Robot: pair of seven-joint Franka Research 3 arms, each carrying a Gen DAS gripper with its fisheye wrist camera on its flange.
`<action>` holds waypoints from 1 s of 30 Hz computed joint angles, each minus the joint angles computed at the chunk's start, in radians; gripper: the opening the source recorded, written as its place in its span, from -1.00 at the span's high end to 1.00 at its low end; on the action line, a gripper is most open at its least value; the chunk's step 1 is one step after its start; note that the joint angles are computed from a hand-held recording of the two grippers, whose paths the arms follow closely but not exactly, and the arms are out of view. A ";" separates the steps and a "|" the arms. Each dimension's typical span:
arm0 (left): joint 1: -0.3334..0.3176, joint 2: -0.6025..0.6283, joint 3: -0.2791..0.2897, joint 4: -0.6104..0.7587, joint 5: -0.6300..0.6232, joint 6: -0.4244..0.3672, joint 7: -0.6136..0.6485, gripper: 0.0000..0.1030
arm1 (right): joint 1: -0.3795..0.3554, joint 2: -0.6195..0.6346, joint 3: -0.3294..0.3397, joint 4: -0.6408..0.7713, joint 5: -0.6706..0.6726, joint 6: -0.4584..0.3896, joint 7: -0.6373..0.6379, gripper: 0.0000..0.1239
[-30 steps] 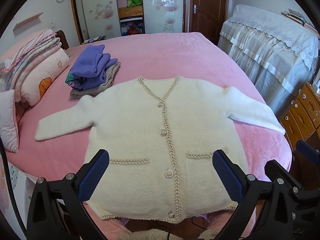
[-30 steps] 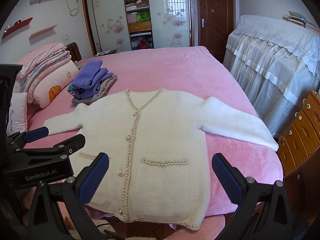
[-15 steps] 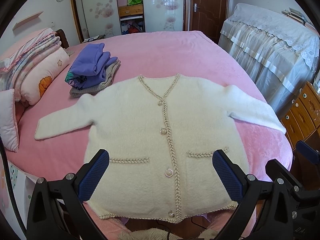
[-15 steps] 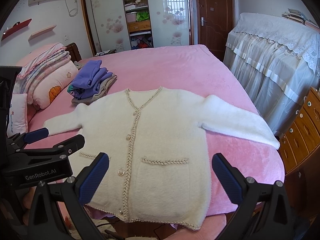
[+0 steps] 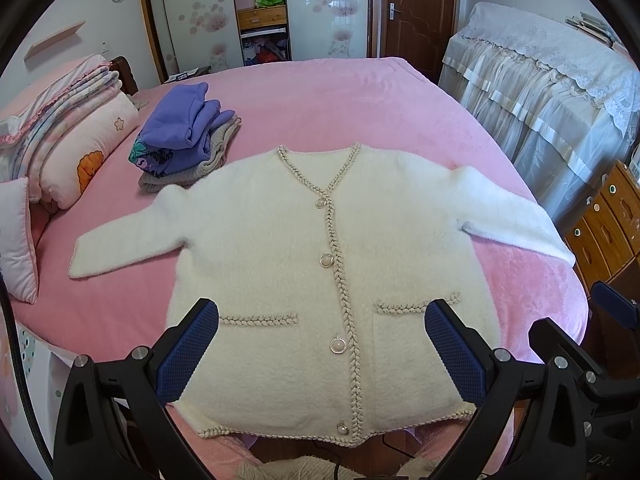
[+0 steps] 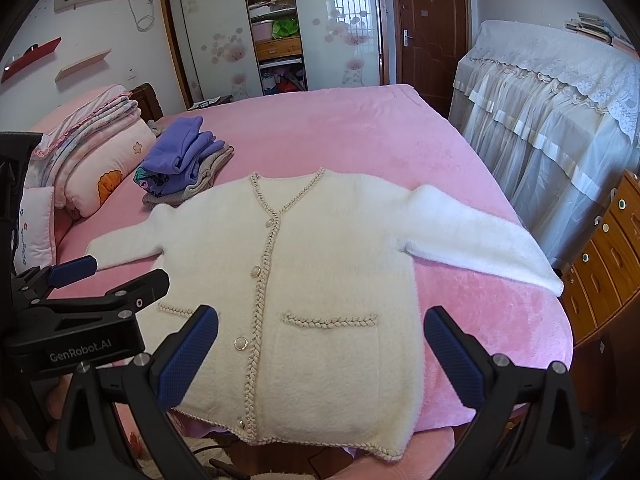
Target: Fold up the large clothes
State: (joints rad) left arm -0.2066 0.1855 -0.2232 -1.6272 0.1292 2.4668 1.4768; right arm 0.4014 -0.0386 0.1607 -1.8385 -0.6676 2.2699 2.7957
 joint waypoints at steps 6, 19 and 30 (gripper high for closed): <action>-0.006 0.025 0.000 0.041 0.010 -0.031 -0.005 -0.99 | -0.006 0.003 -0.007 -0.001 0.022 0.007 -0.008 -0.66; -0.022 0.107 0.005 0.193 0.046 -0.077 -0.059 -0.99 | -0.031 -0.010 -0.015 0.015 -0.028 -0.021 -0.043 -0.66; -0.072 0.176 0.016 0.322 0.129 0.036 -0.101 -0.99 | -0.094 -0.083 -0.012 0.022 -0.156 -0.001 -0.042 -0.66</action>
